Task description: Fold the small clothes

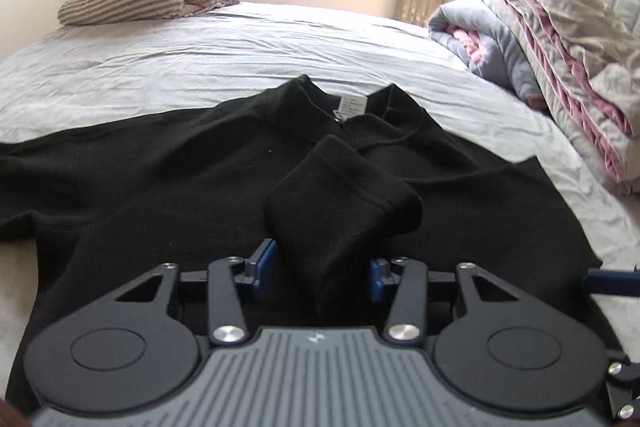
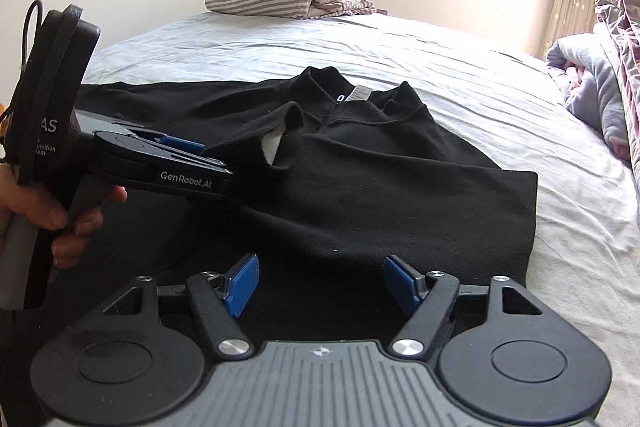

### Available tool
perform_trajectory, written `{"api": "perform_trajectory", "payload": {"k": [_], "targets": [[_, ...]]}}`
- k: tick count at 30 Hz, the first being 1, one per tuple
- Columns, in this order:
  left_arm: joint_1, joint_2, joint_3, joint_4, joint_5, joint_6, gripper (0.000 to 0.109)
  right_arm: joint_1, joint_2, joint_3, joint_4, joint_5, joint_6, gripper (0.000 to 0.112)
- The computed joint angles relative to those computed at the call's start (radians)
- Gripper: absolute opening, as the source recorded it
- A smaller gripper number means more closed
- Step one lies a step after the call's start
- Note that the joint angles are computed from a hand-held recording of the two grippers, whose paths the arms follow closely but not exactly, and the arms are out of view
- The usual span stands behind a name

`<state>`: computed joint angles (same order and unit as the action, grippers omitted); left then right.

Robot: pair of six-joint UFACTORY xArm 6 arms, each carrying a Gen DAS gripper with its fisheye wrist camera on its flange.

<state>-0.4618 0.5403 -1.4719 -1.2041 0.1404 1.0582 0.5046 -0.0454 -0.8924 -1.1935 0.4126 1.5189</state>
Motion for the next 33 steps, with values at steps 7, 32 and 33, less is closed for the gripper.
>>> {"api": "perform_trajectory", "payload": {"k": [7,32,33], "targets": [[0.224,0.033,-0.078,-0.198,0.491,-0.051,0.072,-0.03,-0.013,0.025,-0.049,0.001,0.046,0.077],[0.241,0.157,-0.269,0.181,0.47,-0.46,0.003,-0.096,-0.037,0.051,-0.113,0.03,0.17,0.083],[0.227,0.142,-0.254,0.179,0.431,-0.421,0.003,-0.097,-0.037,0.047,-0.114,0.04,0.166,0.085]]}}
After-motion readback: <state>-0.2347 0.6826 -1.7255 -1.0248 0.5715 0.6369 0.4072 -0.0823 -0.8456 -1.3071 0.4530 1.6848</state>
